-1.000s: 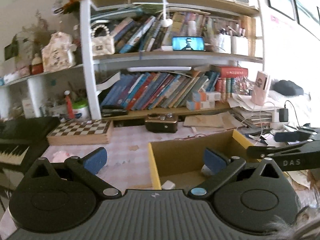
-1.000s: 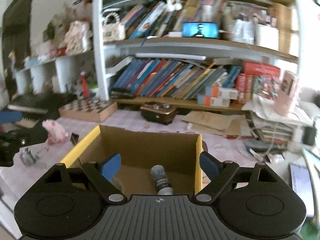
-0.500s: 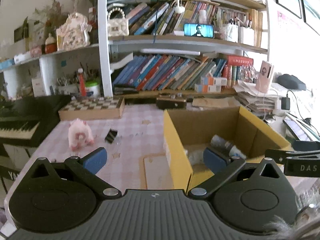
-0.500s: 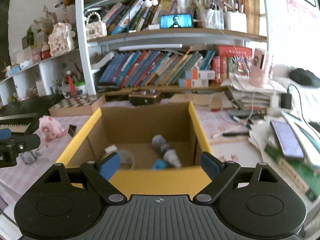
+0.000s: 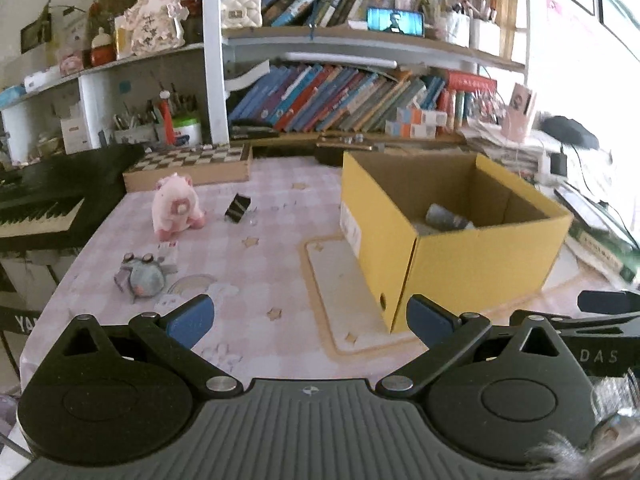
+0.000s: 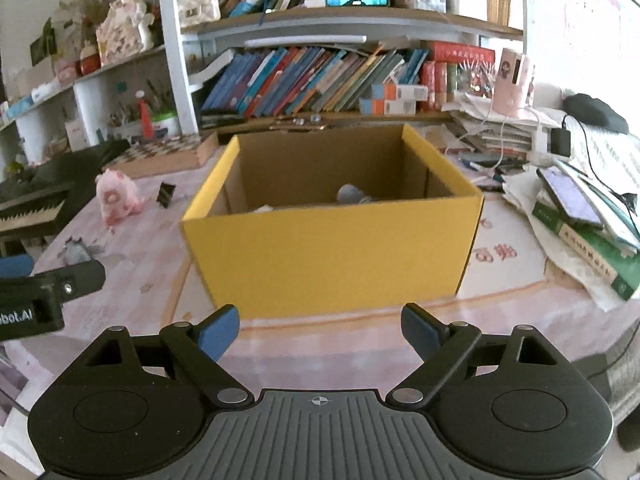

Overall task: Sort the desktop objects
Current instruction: 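Withdraw both open grippers from the box back toward the pink pig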

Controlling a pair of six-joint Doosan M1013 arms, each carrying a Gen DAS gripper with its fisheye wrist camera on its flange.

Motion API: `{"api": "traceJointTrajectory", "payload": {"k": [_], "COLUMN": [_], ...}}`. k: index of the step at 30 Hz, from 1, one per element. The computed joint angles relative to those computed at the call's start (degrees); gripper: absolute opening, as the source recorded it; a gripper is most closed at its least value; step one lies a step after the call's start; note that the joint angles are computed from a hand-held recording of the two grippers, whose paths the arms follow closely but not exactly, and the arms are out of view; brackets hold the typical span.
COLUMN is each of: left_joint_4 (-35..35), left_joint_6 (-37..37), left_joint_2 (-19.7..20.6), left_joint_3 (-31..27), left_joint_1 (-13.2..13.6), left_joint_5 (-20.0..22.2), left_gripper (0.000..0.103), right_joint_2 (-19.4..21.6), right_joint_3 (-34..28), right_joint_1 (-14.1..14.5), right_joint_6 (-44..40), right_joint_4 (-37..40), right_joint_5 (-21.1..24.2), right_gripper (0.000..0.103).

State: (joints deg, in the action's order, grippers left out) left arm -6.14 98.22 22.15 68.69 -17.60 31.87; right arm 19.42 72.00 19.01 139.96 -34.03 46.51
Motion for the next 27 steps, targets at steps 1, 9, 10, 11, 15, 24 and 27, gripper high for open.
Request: {"api": "traceJointTrajectory", "payload": {"k": [1,9,10,11,15,24,27], "left_joint_4": [-1.1,-9.3,-10.1,-11.0,-12.9,-12.8,-12.4], "left_joint_6": [1.3,11.1,12.1,13.2,15.7,16.9,15.9], "left_joint_2": [-0.2,-1.8,-2.1,-2.3,-3.1,-4.6,-4.8], "left_joint_3": [0.2,2.4,2.7,3.1,4.3,6.5,6.9], "left_joint_1": [0.3,2.8,3.1,3.5,4.6,6.9,7.7], "left_joint_5": [0.5,2.3,2.5,2.8,3.2,3.2,3.2], "left_gripper": [0.103,0.103,0.103,0.103,0.103,0.103,0.103], "right_joint_2": [0.1,0.8,0.9,1.0,1.3,2.6,3.1], "right_joint_3": [-0.2,-1.1,-1.2,-1.3,-1.7,-3.1,-3.8], "right_joint_1": [0.4,3.4,3.8,4.1,5.4,7.6,8.2], "right_joint_6": [0.4,2.7,2.9,3.3,4.9,5.8,5.1], "right_joint_4": [-0.1,-0.2,-0.3,-0.5,-0.9,0.0,0.6], "right_joint_5": [0.7,5.3,5.6,5.9,7.1,8.9,9.2], "right_gripper": [0.093,0.094,0.094,0.094,0.095,0.095,0.095]}}
